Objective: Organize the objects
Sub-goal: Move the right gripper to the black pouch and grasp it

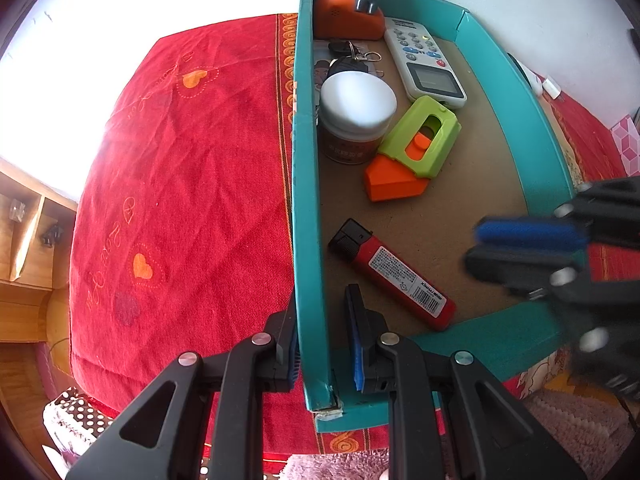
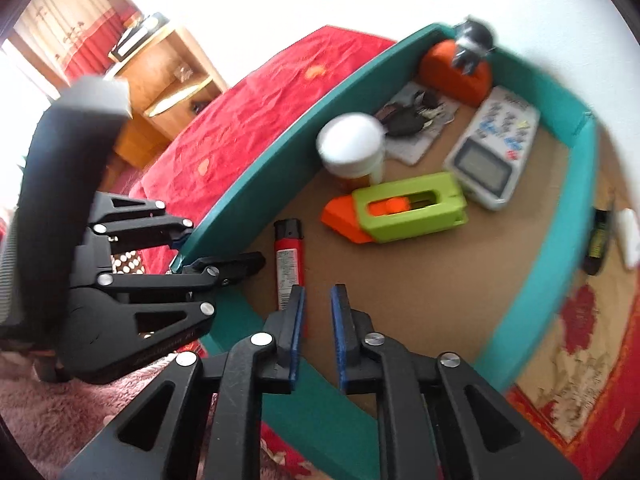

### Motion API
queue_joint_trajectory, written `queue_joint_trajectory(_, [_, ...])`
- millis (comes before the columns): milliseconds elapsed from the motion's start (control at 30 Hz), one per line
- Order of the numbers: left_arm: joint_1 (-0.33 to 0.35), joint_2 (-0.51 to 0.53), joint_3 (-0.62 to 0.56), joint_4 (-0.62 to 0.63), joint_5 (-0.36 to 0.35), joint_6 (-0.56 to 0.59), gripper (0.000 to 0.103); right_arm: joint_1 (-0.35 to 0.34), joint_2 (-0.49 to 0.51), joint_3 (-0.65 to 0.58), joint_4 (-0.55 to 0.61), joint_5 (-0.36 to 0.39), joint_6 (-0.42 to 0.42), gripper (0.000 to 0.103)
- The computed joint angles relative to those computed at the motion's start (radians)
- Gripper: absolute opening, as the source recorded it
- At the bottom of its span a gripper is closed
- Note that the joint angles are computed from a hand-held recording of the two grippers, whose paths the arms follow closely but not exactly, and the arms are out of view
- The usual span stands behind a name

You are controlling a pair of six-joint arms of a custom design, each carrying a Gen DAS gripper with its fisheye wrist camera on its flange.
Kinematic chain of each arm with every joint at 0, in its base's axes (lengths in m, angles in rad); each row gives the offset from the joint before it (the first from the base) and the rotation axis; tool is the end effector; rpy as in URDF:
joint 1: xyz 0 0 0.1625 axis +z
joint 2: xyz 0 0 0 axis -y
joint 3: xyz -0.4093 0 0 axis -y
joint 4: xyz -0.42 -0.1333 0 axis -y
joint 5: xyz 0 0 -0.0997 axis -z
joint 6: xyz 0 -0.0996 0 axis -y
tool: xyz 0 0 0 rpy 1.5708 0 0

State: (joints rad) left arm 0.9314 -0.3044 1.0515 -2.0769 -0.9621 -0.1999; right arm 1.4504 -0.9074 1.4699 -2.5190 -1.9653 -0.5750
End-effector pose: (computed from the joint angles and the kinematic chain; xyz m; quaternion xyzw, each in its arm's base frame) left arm -0.3103 -0.7362 -0.1034 0.2416 0.9165 -0.0165 0.3184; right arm 0.0061 -0.7404 0.2133 0.1803 -0.9461 0.1112 0.2449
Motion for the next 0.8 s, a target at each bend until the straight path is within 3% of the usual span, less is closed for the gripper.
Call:
queue_joint_trajectory(400, [-0.001,-0.002,0.004,0.000,0.002,-0.006,0.017,-0.040,-0.142,0.085,-0.173,-0.060,0.064,0.032])
queue_joint_trajectory(467, [0.000,-0.003,0.006,-0.001,0.002,-0.007,0.017,-0.058,-0.142,0.072,-0.194,-0.083,0.091,0.035])
queue_joint_trajectory(600, [-0.001,-0.003,0.006,0.000,0.003,-0.007,0.017,-0.088,-0.111,0.027,-0.222,-0.128,0.103,0.056])
queue_joint_trajectory(700, [0.000,-0.005,0.009,-0.002,0.004,-0.008,0.017,-0.102,-0.066,-0.018,-0.245,-0.185,0.093,0.057])
queue_joint_trajectory(800, [0.000,-0.007,0.014,-0.006,0.004,-0.009,0.017,-0.117,-0.038,-0.057,-0.237,-0.164,0.102,0.057])
